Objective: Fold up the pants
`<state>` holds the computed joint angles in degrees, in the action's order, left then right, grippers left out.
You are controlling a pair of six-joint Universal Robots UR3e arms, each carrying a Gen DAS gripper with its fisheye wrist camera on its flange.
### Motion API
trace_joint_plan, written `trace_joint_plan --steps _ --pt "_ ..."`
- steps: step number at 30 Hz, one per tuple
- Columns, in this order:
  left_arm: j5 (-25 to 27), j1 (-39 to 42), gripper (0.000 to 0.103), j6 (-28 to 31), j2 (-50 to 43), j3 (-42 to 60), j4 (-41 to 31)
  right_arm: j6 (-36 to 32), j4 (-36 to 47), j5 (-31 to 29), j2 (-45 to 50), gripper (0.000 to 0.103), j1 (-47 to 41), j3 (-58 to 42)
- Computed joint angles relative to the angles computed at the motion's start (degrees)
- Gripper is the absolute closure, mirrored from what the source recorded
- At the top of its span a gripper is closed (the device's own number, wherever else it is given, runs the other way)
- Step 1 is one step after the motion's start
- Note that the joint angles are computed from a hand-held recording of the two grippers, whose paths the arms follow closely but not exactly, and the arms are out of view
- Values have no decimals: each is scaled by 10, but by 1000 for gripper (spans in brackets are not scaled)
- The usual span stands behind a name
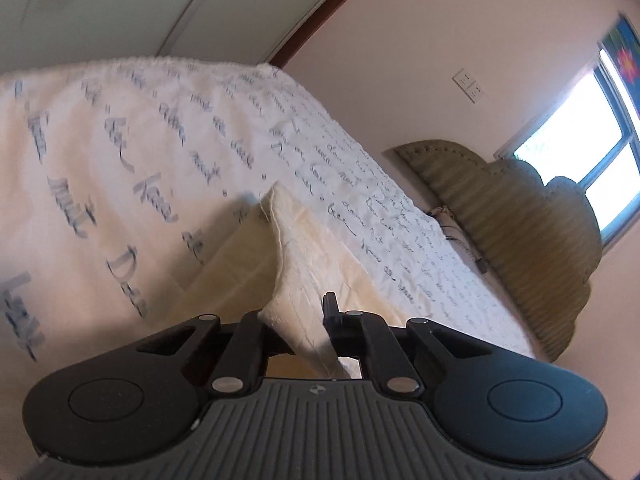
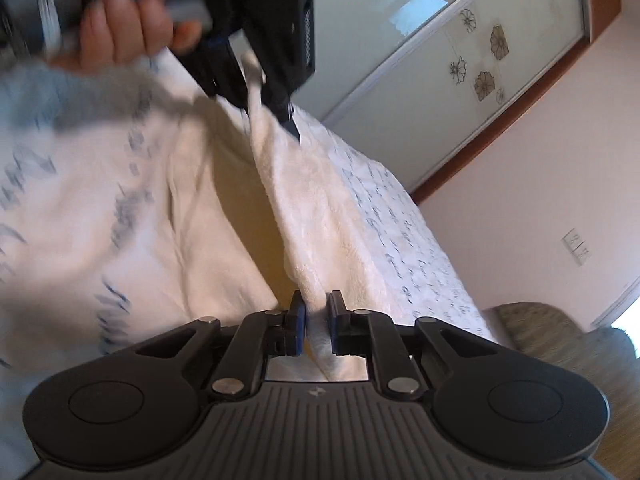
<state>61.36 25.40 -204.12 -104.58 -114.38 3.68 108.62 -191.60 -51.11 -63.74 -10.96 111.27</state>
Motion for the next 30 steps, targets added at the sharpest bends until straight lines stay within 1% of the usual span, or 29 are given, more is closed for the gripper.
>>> trace_joint_plan --steps 3,4,5,6,7,8,9,10,11,12,13,15,16,17,18,19,20,21,22,23,24,25,26,27,28,29,30 --pt "55 -19 93 62 15 -2 -28 -36 112 43 -78 92 -19 31" --pt "68 -25 92 77 13 -1 -42 -50 148 51 -96 92 -23 36" --pt "85 -34 92 89 8 7 -63 -53 167 46 -101 92 -20 35" --pt "105 -45 91 96 -4 14 -69 -50 157 36 -92 92 -15 36" --pt "118 -53 91 99 -11 10 -54 -44 144 27 -77 92 -10 33" --pt "139 -64 91 113 -16 3 -31 -41 170 14 -69 92 -3 18" --pt "160 -75 90 127 -17 3 -23 -35 194 4 -64 92 4 2" --pt "174 -84 90 131 -16 2 -15 -20 180 1 -61 90 8 4" --pt "183 -89 90 132 -15 0 -10 -9 186 -3 -65 89 11 3" --pt "191 -93 87 136 -13 1 -13 -2 195 -2 -70 88 10 4" --pt "205 -98 82 141 -11 5 -20 -2 209 9 -76 83 4 2" --pt "229 -104 72 142 -3 10 -32 -28 306 53 -112 80 -28 -7" --pt "236 -104 69 143 6 6 -37 -28 336 79 -132 80 -54 -1" --pt "250 -108 59 143 16 6 -46 -9 345 99 -148 80 -80 5" --pt "283 -119 51 143 22 11 -54 27 334 109 -152 80 -104 3" --pt "335 -138 50 141 21 16 -49 67 309 108 -153 80 -125 4" --pt "396 -163 50 142 13 25 -35 110 282 93 -148 80 -143 0" --pt "442 -181 50 150 6 33 -21 148 257 71 -139 80 -158 -3" --pt "465 -194 50 156 4 40 -11 188 236 38 -126 80 -172 -10" --pt "468 -200 50 159 5 45 -5 212 241 3 -117 80 -183 -18" --pt "452 -204 47 163 10 55 -8 223 262 -29 -112 80 -192 -26" --pt "426 -207 43 171 12 67 -17 220 294 -60 -113 80 -203 -28" --pt "392 -212 35 188 8 88 -34 211 312 -76 -115 79 -213 -24" --pt "367 -224 32 207 -3 111 -44 199 323 -58 -127 79 -238 -5" --pt "349 -240 31 230 -18 133 -48 197 350 -28 -141 79 -262 4" --pt "335 -265 31 263 -42 164 -56 209 376 -10 -150 79 -279 0" --pt "324 -289 30 297 -64 192 -66 237 363 5 -154 79 -297 3"
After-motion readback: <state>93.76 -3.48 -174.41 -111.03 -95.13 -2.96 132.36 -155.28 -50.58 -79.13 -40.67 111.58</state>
